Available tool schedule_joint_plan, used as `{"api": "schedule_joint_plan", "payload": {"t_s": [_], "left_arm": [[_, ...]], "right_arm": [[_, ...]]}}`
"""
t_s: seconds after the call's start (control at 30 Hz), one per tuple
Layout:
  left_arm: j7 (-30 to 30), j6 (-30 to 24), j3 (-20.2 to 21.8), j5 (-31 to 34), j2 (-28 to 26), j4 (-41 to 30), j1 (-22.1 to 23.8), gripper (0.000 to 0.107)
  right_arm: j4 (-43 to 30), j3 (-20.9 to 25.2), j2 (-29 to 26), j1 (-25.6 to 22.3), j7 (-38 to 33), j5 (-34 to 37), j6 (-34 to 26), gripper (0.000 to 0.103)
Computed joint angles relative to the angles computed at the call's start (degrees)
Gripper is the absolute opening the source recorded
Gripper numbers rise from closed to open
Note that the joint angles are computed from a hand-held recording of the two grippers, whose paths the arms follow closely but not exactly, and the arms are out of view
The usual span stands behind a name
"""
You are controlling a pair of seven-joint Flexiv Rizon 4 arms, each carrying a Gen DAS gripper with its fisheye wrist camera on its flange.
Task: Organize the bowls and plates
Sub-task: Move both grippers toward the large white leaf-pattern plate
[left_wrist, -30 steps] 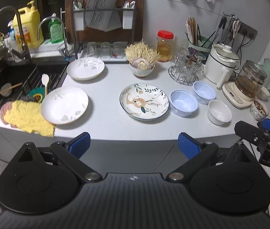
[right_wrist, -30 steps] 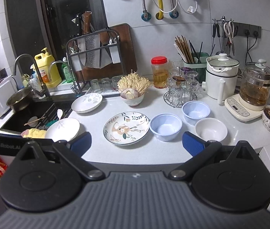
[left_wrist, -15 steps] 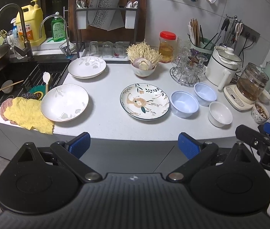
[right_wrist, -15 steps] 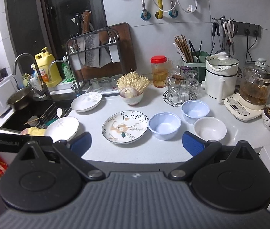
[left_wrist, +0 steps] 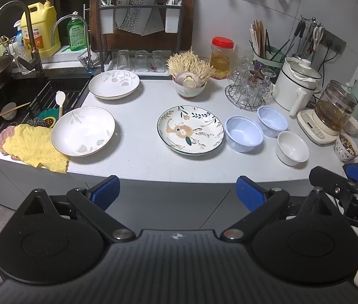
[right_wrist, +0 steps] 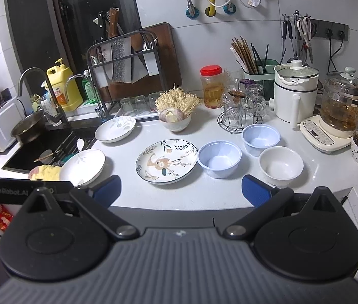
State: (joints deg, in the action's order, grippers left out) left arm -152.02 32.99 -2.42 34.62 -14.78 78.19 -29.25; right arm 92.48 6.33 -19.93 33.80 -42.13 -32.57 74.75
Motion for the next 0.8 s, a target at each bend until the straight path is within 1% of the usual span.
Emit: {"api": "schedule_joint_plan", "payload": {"t_s": [0.13,0.5,0.63,0.8], "left_arm": [[-0.6,-0.1,0.1,-0.1,-0.2,-0.2,0.1,0.1],[-0.5,0.6,0.1,-0.5,-0.1,0.4,0.4,0.1],[0.3,0.7,0.1,-1.1,-0.2,0.3,0.6,0.1],[-0.4,1.1,0.3,-0.9,0.1,0.6,0.7,0.1]], "right_arm": [[-0.6,1.3,-0.4,-0.8,-2.0,2.1,0.1,0.103],[-1.9,2.0,-1.3,-0.9,-5.1,5.5,-0.8,0.103],[-1.7,1.7,-1.3,-0.7,-5.3,6.0,0.6,0.103],[-1.8,1.7,-1.4,-0.6,-5.4,6.3,1.8,0.103]]}}
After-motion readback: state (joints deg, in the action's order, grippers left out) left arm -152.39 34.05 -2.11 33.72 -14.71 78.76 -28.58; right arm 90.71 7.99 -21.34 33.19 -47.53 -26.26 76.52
